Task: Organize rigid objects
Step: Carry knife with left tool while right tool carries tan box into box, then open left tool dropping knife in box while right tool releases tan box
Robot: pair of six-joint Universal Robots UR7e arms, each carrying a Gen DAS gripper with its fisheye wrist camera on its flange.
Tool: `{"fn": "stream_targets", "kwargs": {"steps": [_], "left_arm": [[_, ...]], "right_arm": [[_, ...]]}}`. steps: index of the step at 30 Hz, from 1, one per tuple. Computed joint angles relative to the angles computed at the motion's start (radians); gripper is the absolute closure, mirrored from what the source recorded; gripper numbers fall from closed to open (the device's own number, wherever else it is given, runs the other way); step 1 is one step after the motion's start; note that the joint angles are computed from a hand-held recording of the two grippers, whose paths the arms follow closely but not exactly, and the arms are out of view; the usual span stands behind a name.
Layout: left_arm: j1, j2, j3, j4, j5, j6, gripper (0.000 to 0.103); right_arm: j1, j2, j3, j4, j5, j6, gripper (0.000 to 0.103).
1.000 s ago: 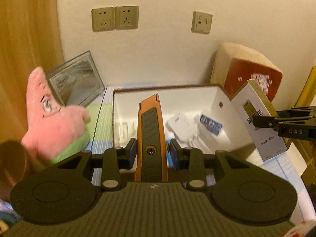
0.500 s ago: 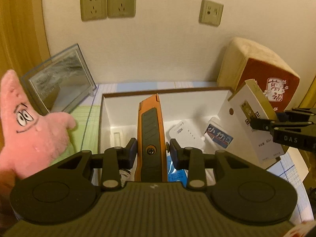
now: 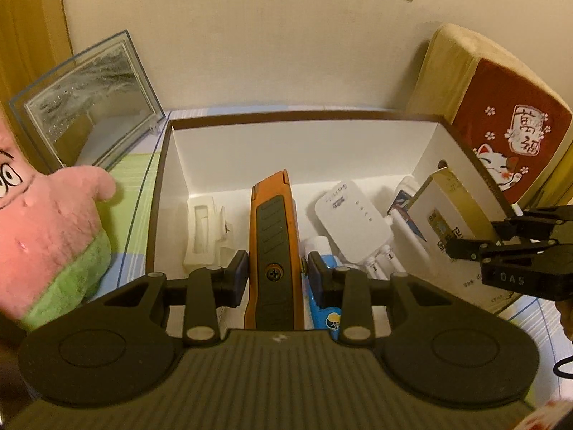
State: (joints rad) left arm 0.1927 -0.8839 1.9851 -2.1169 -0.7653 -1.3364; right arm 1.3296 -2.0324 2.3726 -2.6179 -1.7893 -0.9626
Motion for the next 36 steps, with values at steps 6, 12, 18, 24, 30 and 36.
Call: {"fn": "stream_targets", "kwargs": {"steps": [6,12,18,24,30,36], "left_arm": [[0.017,0.016,0.006,-0.023,-0.017,0.012,0.073],[0.03,0.023,0.008,-0.028,-0.027,0.012,0.073],[0.046,0.03,0.007,-0.037,-0.033,0.024,0.073],[0.062,0.041,0.011,-0.056,-0.036,0.057,0.072],[0.041,0.016,0.02,-0.031,-0.038,0.047,0.061],[0.014,-0.015,0.024,0.019,-0.04,0.012,0.055]], "right_arm": [[0.009,0.024,0.002,-0.018,-0.015,0.015,0.07],[0.016,0.019,-0.001,0.002,-0.028,0.034,0.07],[0.01,-0.002,0.002,0.026,-0.02,0.043,0.068],[0.002,-0.035,0.009,0.05,0.003,0.056,0.062],[-0.012,-0.097,0.007,0.088,0.054,0.05,0.043],[-0.01,-0.142,0.0,0.148,0.071,0.034,0.036]]}}
